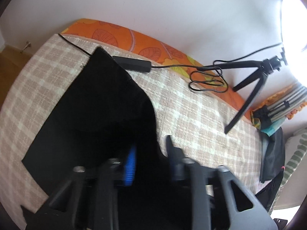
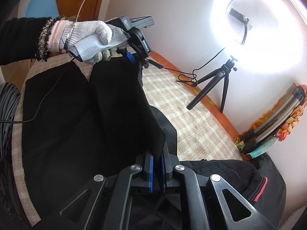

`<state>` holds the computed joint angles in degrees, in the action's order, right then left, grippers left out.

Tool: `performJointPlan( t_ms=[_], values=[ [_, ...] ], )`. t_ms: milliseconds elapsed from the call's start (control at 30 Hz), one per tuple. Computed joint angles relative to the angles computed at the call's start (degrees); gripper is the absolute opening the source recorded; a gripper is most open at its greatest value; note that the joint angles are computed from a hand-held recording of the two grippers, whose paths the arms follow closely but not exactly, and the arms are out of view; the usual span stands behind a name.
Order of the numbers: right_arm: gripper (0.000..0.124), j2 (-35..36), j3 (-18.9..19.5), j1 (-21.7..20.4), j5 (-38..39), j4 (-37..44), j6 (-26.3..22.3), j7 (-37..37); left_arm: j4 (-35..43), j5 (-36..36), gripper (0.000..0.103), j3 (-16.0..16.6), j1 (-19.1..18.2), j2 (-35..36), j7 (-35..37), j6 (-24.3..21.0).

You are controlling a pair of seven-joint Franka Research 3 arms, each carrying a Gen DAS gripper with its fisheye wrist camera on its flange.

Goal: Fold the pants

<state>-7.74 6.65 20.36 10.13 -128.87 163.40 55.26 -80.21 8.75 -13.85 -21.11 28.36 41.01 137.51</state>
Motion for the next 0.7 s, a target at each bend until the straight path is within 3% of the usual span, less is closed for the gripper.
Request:
performJointPlan(
  t_ms=[133, 333, 700],
  values=[
    [0.004, -0.71, 1.23, -1.31, -4.65, -0.8, 0.77, 4.34, -4.88, 3.93, 0.009, 0.81, -1.28, -3.98, -0.37, 3.15],
    [0.004, -1.97, 2.66, -3.81, -12.05, -1.04, 1.87, 14.52, -14.27, 3.94, 0.008, -0.14, 0.22, -11.71, -1.13, 9.44],
    [0.004, -8.91, 5.07, -5.2, -17.49, -4.44, 0.64, 20.99, -28.65, 5.15, 0.007, -1.44, 0.91, -25.26, -4.79, 15.92]
  ],
)
